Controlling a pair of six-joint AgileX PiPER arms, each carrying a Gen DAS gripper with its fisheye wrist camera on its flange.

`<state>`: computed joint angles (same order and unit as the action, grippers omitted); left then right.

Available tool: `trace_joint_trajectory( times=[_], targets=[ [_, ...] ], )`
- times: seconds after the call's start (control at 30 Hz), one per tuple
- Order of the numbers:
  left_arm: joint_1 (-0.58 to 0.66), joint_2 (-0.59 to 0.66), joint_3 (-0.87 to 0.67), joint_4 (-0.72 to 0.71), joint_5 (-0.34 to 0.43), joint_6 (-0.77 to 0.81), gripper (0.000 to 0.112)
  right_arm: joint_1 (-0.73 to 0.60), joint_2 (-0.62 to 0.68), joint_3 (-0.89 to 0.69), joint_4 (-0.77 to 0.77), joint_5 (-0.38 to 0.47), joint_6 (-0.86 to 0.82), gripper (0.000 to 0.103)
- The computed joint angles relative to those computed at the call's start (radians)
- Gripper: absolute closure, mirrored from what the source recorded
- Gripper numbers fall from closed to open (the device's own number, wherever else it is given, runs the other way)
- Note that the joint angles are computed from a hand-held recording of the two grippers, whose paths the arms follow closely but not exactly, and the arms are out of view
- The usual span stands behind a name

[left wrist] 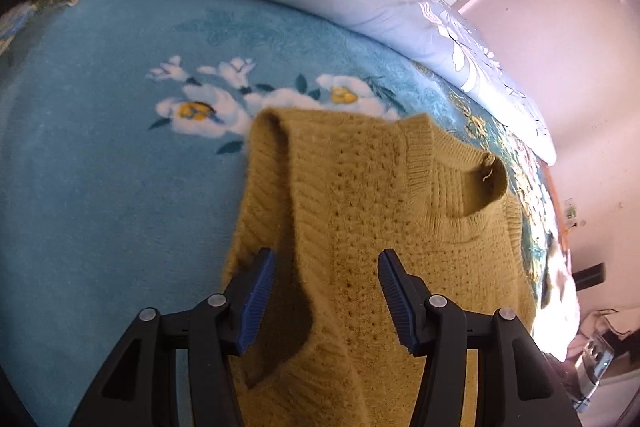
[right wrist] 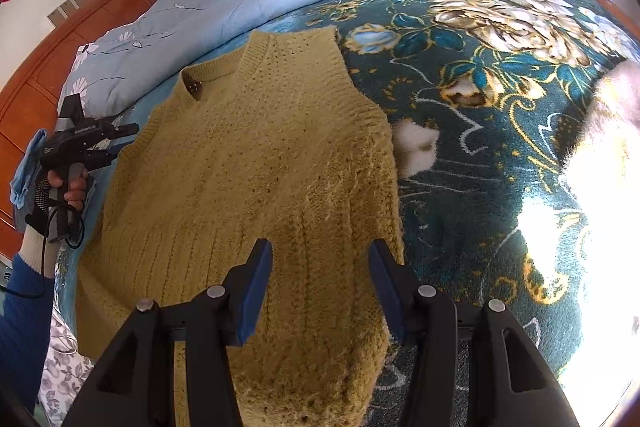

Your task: Fold clothes

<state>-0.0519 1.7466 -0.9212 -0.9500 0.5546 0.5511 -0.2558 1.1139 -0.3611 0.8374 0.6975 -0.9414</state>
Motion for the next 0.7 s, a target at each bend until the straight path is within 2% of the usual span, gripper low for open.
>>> trace_joint_trajectory(
  times=[0.07,0.1,0.13,0.2,0.33,0.43,0.53,0.63,0.7],
  targets=[
    [0.017,0.009,0.013,-0.091,0.017,0.084,0.059,0.000,0.000,0.000,0.000,-0.001,-0.003,0.051],
    [0.020,0.011,0.022,-0.136,0.019,0.125,0.070,0.000,0.002,-0.001,0.000,0.000,-0.004,0.051],
    [0.013,0.011,0.023,-0.145,0.012,0.136,0.088,-0.001,0.003,-0.002,0.000,0.000,-0.005,0.051],
    [-0.003,0.011,0.027,-0.160,-0.011,0.156,0.108,-0.002,0.007,-0.004,0.001,0.000,-0.007,0.051],
    [-0.025,-0.030,0.049,-0.209,-0.084,0.200,0.108,-0.003,0.015,-0.006,0.006,-0.004,-0.012,0.051],
    [0.018,-0.061,0.059,-0.252,-0.138,0.233,0.108,-0.012,0.025,-0.007,0.015,-0.005,-0.029,0.051],
    [0.066,-0.024,0.017,-0.148,-0.136,0.145,0.108,-0.017,0.033,-0.008,0.026,-0.008,-0.045,0.051],
    [0.053,0.029,-0.021,-0.014,-0.149,0.039,0.108,-0.025,0.056,-0.007,0.053,-0.011,-0.080,0.051],
    [0.045,0.050,-0.025,-0.024,-0.149,0.059,0.108,-0.017,0.063,-0.008,0.060,-0.021,-0.087,0.051]
  ],
)
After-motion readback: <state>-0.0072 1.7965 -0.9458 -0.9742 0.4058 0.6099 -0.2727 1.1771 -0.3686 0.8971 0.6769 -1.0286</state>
